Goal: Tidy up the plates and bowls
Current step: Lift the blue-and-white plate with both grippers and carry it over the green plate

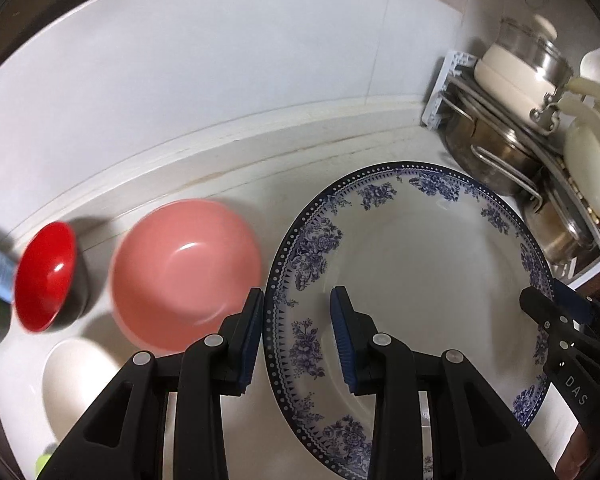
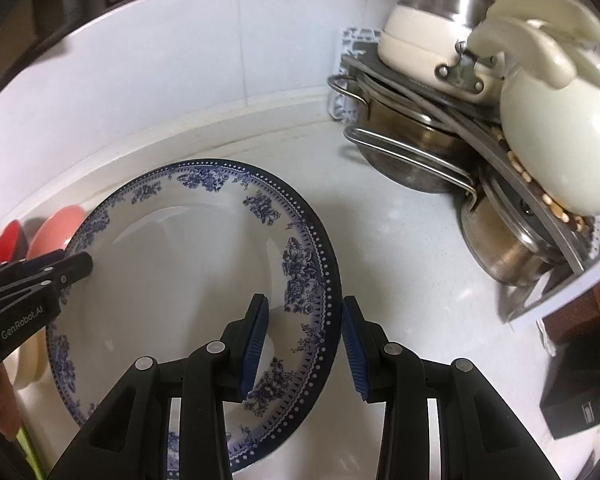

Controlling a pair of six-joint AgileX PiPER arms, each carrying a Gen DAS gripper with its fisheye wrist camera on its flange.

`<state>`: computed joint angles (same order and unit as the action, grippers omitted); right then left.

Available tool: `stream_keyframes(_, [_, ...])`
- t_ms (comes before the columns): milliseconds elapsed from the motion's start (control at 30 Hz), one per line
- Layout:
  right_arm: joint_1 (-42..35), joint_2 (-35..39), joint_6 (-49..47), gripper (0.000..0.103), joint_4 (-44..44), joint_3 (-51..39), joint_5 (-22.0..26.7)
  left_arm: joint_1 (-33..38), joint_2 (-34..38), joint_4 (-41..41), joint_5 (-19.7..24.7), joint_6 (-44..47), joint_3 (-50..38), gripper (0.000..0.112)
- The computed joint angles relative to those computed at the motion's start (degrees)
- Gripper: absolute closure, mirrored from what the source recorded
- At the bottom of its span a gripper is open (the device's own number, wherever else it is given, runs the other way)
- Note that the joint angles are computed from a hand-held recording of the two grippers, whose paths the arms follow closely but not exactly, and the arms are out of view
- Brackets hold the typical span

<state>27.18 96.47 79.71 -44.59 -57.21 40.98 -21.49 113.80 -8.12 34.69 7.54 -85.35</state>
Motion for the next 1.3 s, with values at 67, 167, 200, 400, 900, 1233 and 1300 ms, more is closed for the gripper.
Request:
stream_keyframes(67, [2.85,-1.08,1.58,0.065,-0.92,-0.06,2.19,1.36,-3.17,-1.20,-1.03,1.44,3.61,0.078])
stream_keyframes(167, [6.79,-2.19,3.26,0.065,-1.66,-0.49,5.21,2.87,-7.56,-1.95,-2.54,2.16,8.56,0.078])
stream_keyframes(200, [8.23,-2.47,3.82,0.065,-1.75,-0.87,6.31,3.67,-9.40,-2.49,-2.88,2.80,10.46,0.079])
stream_keyframes(400, [15.94,-1.99,6.16,0.065,-2.57,-3.94,10.88,8.58,-18.24,-4.86,-4.56,5.89,19.74,0.079])
stream_keyframes(900, [31.37,7.06,8.39,0.065,-2.58,-17.50,17.03,31.72,-30.59,-18.08,-1.77,28.56,32.08,0.079])
stream_keyframes(1233, [38.29,15.82,5.42,0.065,-1.18,-31.03,20.94,51.18,-32.32,-27.36,5.17,46.61,33.02,0.079])
stream_keyframes(1300, [39.26,17.64,4.30,0.065,-0.64,-34.08,21.61,54.40,-32.21,-28.43,6.52,49.02,32.85,0.079])
